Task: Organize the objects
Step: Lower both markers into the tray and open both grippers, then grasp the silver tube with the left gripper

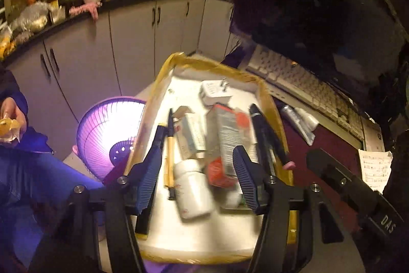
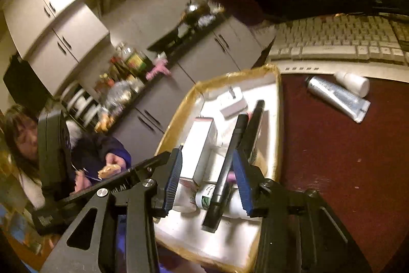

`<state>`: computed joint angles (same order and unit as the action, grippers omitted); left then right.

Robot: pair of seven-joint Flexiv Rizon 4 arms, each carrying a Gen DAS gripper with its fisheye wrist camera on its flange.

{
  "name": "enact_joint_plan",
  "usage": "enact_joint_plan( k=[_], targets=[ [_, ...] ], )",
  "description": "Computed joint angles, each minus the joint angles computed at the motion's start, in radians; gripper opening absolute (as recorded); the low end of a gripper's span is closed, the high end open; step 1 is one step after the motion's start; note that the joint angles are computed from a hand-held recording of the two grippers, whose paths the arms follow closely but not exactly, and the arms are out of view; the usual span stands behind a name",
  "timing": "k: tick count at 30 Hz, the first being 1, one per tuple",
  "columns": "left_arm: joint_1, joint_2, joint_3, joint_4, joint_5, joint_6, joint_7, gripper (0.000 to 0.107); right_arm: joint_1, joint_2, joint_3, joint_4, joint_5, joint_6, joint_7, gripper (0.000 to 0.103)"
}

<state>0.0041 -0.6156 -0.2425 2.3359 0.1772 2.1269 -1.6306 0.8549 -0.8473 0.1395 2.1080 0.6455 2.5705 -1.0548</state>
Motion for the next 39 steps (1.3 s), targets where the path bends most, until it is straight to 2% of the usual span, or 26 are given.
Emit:
enact_joint_plan(
  k=[3,6,9,12,15,17,18,21,24,26,29,30,31,33,35,39],
  targets=[
    [0.005,0.009,-0.027,0.014,0.030,0.021,-0.007,0.057,-0.013,0.008,0.016,0.047,0.015,0.039,0.016,0.044],
    [0.059,0.006,-0.110,0.007,0.092,-0.028,-0.022,0.058,-0.051,-0.010,0.046,0.104,0.013,0.105,0.077,0.046],
    [0.067,-0.001,-0.163,-0.014,0.093,-0.108,-0.018,0.058,-0.085,-0.039,0.066,0.159,0.008,0.166,0.143,0.046],
    [0.096,-0.017,-0.236,-0.039,0.079,-0.195,0.003,0.058,-0.084,-0.045,0.062,0.189,0.058,0.138,0.170,0.047],
    [0.062,-0.024,-0.257,-0.069,0.028,-0.253,0.038,0.058,-0.109,-0.070,0.066,0.217,0.071,0.156,0.230,0.047],
    [0.114,-0.078,-0.359,-0.120,0.028,-0.330,0.078,0.058,-0.112,-0.083,0.060,0.230,0.087,0.175,0.254,0.047],
    [0.113,-0.092,-0.381,-0.142,-0.009,-0.366,0.108,0.058,-0.103,-0.080,0.051,0.228,0.109,0.161,0.252,0.047],
    [0.028,-0.120,-0.351,-0.267,-0.105,-0.510,0.121,0.058,-0.075,-0.070,0.028,0.208,0.156,0.100,0.231,0.047],
    [-0.088,-0.134,-0.265,-0.382,-0.173,-0.633,0.141,0.058,-0.026,-0.051,-0.003,0.189,0.218,0.039,0.183,0.047],
    [-0.191,-0.148,-0.167,-0.467,-0.213,-0.715,0.108,0.058,-0.030,-0.060,0.003,0.194,0.209,0.063,0.185,0.047],
    [-0.244,-0.174,-0.125,-0.524,-0.269,-0.749,0.108,0.058,-0.049,-0.067,0.018,0.207,0.182,0.078,0.200,0.047],
    [-0.290,-0.179,-0.074,-0.559,-0.279,-0.784,0.088,0.058,-0.052,-0.068,0.020,0.210,0.175,0.080,0.204,0.047],
    [-0.307,-0.182,-0.056,-0.569,-0.294,-0.792,0.083,0.058,-0.049,-0.069,0.019,0.209,0.178,0.082,0.204,0.047],
    [-0.321,-0.191,-0.044,-0.583,-0.330,-0.796,0.085,0.058,-0.050,-0.074,0.019,0.210,0.169,0.092,0.206,0.047],
    [-0.383,-0.190,0.028,-0.607,-0.338,-0.814,0.061,0.047,-0.052,-0.075,0.022,0.212,0.160,0.092,0.210,0.047],
    [-0.459,-0.184,0.118,-0.625,-0.328,-0.844,0.010,0.044,-0.064,-0.080,0.029,0.219,0.148,0.108,0.229,0.047]
  ],
)
